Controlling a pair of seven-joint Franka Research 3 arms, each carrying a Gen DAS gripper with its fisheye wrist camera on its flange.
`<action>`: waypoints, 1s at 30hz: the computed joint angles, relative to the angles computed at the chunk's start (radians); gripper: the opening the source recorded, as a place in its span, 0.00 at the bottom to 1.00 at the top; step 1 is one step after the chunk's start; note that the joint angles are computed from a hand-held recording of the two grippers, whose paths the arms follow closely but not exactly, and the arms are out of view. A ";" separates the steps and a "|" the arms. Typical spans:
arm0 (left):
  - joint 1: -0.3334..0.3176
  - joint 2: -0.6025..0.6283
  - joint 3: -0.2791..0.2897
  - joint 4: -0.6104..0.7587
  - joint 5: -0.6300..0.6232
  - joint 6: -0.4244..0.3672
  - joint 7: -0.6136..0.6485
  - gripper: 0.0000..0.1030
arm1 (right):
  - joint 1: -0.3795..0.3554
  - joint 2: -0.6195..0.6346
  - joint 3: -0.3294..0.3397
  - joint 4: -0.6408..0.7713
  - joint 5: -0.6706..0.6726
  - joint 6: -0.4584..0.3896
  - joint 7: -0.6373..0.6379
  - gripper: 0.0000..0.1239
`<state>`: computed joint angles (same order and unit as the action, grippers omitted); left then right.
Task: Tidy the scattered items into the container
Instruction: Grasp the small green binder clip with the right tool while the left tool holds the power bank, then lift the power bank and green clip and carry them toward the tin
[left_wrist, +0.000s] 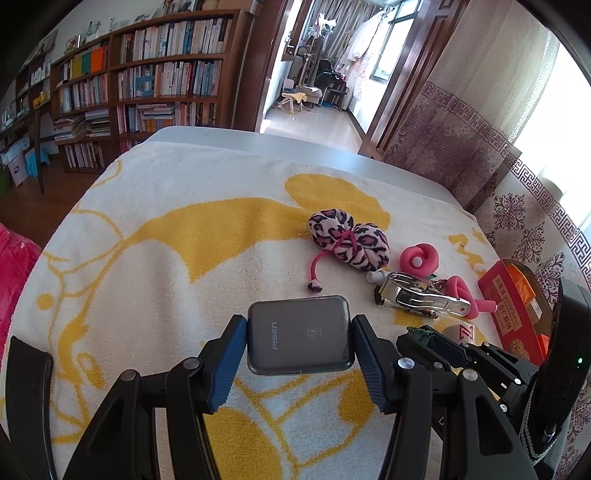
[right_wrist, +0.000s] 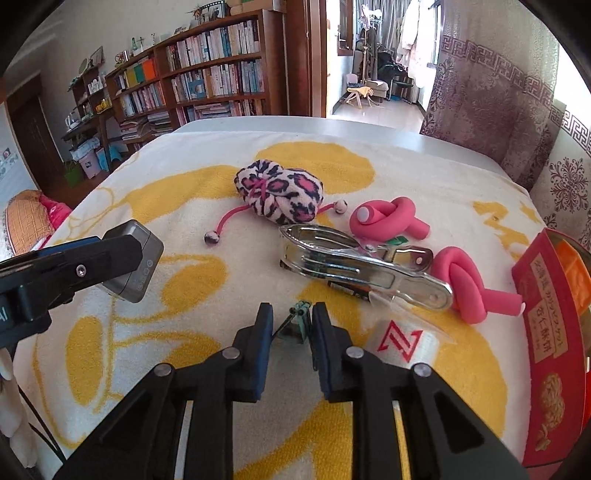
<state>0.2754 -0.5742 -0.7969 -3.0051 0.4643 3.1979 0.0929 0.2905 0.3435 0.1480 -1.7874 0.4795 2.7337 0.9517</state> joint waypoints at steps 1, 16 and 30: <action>0.000 -0.001 -0.002 0.002 0.001 -0.002 0.000 0.58 | -0.024 -0.012 0.021 -0.011 0.046 -0.003 -0.032 0.18; -0.061 0.020 0.009 0.105 0.095 -0.109 -0.044 0.58 | -0.074 -0.182 0.003 -0.130 0.432 0.031 -0.313 0.18; 0.028 0.260 -0.148 0.418 0.370 -0.226 -0.149 0.58 | -0.156 -0.228 -0.083 -0.159 0.659 0.125 -0.425 0.18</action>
<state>0.3031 -0.3146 -0.9447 -2.5871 0.8345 2.9720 -0.0558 0.1342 0.1159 0.0653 -1.9462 1.1386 2.8583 0.5263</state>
